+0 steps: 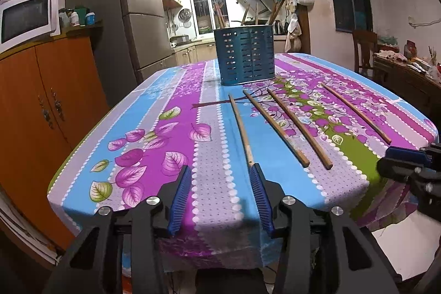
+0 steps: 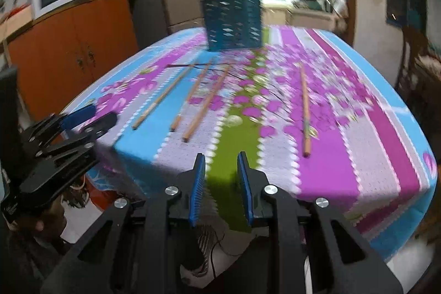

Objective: Organize utensils
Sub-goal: 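Lift both open tools away from the holder toward the remaining chopsticks, then lower both tools and close each on another wooden chopstick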

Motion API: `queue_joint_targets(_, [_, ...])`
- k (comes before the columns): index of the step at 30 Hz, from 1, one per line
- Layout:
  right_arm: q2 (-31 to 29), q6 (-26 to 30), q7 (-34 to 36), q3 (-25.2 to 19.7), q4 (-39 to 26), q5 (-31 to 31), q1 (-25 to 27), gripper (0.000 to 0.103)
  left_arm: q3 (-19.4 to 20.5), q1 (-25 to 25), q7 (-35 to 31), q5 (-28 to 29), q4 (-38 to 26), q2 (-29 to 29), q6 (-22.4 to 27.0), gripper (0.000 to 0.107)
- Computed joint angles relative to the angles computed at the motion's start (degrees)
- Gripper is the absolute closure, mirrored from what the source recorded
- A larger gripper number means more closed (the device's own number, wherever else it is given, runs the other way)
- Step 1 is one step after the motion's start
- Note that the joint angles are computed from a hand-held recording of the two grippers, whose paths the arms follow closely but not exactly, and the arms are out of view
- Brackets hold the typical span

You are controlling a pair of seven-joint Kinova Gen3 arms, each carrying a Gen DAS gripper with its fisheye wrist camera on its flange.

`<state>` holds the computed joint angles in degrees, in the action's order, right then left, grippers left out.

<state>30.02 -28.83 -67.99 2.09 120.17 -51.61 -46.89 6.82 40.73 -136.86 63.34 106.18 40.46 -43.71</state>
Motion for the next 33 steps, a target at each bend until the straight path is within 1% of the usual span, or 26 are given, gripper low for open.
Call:
queue_joint_targets(1, [0.60, -1.96, 1.57, 0.82, -0.26, -0.31, -1.87, 0.081, 0.06, -0.09, 0.29, -0.37, -0.02, 0.09, 0.05, 0.066])
queue_joint_targets(2, [1.00, -3.00, 2.91, 1.53, -0.64, -1.09, -3.07, 0.081, 0.09, -0.20, 0.35, -0.61, -0.20, 0.22, 0.34, 0.070])
queue_joint_targets(4, [1.96, -5.13, 4.49, 0.76, -1.51, -0.49, -3.23, 0.081, -0.05, -0.36, 0.27, -0.87, -0.77, 0.75, 0.88, 0.073])
queue_joint_targets(7, [3.55, -3.31, 6.14, -0.72, -4.34, -0.17, -1.03, 0.081, -0.43, -0.61, 0.59, -1.96, -1.26, 1.62, 1.34, 0.073])
queue_joint_targets(10, [4.63, -1.32, 6.71, -0.57, -6.16, 0.19, -0.26, 0.082, -0.58, -1.19, 2.79, -4.20, -0.83, 1.86, 1.66, 0.073])
queue_joint_targets(13, [5.54, 0.57, 7.77, 0.70, -7.71, -0.77, -0.43, 0.085, -1.13, -1.58, 5.20, -6.75, -0.29, 1.89, 2.35, 0.073])
queue_joint_targets(15, [5.91, 1.82, 6.92, 0.66, -8.37, 0.09, 0.38, 0.086, -1.47, -1.67, 6.48, -8.60, 0.10, 1.84, 2.89, 0.073])
queue_joint_targets(20, [6.45, 1.75, 3.78, 0.82, -8.19, 2.96, 0.49, 0.086, -2.67, -1.19, 8.63, -12.56, 0.29, 2.10, 3.99, 0.073])
queue_joint_targets(22, [6.62, 1.52, 3.13, 1.21, -8.16, 3.73, 0.30, 0.086, -3.46, -0.59, 8.15, -12.65, -0.27, 2.48, 4.53, 0.073])
queue_joint_targets(29, [6.87, 0.22, -1.40, 0.25, -7.18, 9.81, 2.10, 0.087, -4.83, 0.23, 7.08, -12.81, -1.55, 3.54, 5.69, 0.074])
queue_joint_targets(31, [6.98, -0.14, -1.95, 0.63, -7.05, 10.01, 1.81, 0.093, -4.87, 0.31, 7.41, -13.10, -1.80, 4.00, 5.08, 0.078])
queue_joint_targets(32, [7.00, -0.25, -2.25, 0.74, -6.98, 10.01, 1.78, 0.095, -4.44, -0.29, 8.44, -14.23, -1.70, 4.09, 5.17, 0.087])
queue_joint_targets(33, [6.95, -0.52, -2.72, 0.60, -6.69, 10.36, 1.93, 0.095, -4.27, -0.61, 9.20, -15.09, -1.55, 4.13, 5.23, 0.097])
